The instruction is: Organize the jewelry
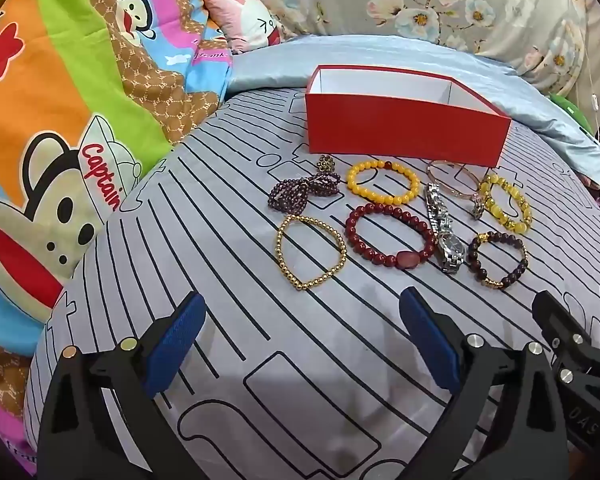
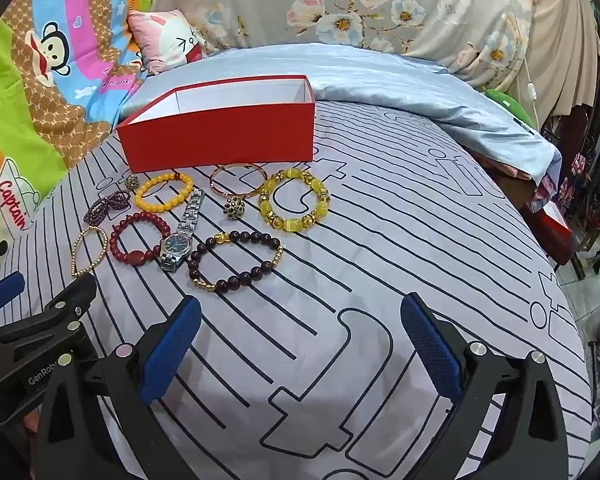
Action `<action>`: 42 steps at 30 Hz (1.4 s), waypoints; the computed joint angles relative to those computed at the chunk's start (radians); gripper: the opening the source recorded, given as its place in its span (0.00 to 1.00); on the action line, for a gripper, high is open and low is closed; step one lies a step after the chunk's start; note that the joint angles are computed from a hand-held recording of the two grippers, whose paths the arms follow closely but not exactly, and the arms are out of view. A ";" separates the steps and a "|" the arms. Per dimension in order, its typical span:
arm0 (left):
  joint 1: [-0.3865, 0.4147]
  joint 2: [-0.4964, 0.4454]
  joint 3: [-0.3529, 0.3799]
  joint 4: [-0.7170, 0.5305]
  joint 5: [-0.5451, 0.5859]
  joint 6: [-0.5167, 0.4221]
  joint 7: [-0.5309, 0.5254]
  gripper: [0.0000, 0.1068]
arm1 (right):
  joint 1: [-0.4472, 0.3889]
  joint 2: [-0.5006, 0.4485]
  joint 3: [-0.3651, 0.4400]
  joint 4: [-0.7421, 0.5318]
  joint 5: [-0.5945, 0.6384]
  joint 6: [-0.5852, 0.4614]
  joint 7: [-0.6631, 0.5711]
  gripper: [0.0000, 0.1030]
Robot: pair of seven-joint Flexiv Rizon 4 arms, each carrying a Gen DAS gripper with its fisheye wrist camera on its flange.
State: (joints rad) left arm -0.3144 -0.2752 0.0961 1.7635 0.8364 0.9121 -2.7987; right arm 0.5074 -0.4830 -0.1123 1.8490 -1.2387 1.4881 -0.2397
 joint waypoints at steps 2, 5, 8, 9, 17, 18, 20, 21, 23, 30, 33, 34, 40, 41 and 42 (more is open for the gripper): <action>-0.003 0.001 0.000 -0.002 0.005 -0.007 -0.006 0.87 | 0.004 -0.001 -0.003 -0.002 -0.009 -0.002 0.012 0.93; -0.008 0.009 0.001 0.000 0.013 -0.011 -0.018 0.87 | 0.002 -0.003 -0.010 -0.008 -0.030 0.015 0.040 0.93; 0.000 0.016 -0.006 0.007 0.007 -0.007 -0.010 0.87 | 0.002 0.005 -0.042 -0.006 -0.122 0.052 0.121 0.93; -0.005 0.021 -0.006 0.007 0.016 -0.013 -0.019 0.87 | -0.004 0.005 -0.029 -0.006 -0.119 0.041 0.114 0.93; 0.004 0.014 -0.012 0.006 0.017 -0.009 -0.013 0.87 | -0.044 0.003 0.025 -0.015 -0.142 0.009 0.121 0.93; 0.003 0.014 -0.011 0.005 0.018 -0.010 -0.012 0.87 | -0.047 0.002 0.029 -0.016 -0.145 0.006 0.123 0.93; 0.001 0.013 -0.011 0.003 0.023 -0.010 -0.012 0.87 | -0.055 0.002 0.033 -0.016 -0.158 0.013 0.131 0.93; 0.002 0.014 -0.010 0.003 0.023 -0.009 -0.010 0.87 | -0.057 0.002 0.033 -0.018 -0.169 0.013 0.140 0.93; 0.003 0.014 -0.010 0.003 0.021 -0.007 -0.007 0.87 | -0.063 0.002 0.036 -0.021 -0.198 0.011 0.166 0.93; -0.002 0.011 -0.007 -0.001 0.030 -0.011 -0.024 0.87 | -0.084 -0.001 0.059 -0.031 -0.232 0.000 0.191 0.93; -0.003 0.010 -0.007 -0.002 0.033 -0.011 -0.026 0.87 | -0.095 -0.004 0.071 -0.035 -0.240 -0.002 0.195 0.93; -0.002 0.009 -0.008 -0.002 0.031 -0.009 -0.023 0.87 | -0.097 -0.004 0.073 -0.035 -0.241 -0.003 0.195 0.93; -0.004 0.008 -0.008 -0.002 0.036 -0.008 -0.027 0.87 | -0.107 -0.005 0.083 -0.039 -0.266 -0.004 0.215 0.93; -0.006 0.008 -0.008 -0.002 0.038 -0.011 -0.030 0.87 | -0.109 -0.004 0.084 -0.039 -0.271 -0.005 0.219 0.93; -0.007 0.008 -0.007 -0.003 0.040 -0.012 -0.032 0.87 | -0.111 -0.005 0.086 -0.041 -0.274 -0.005 0.222 0.93</action>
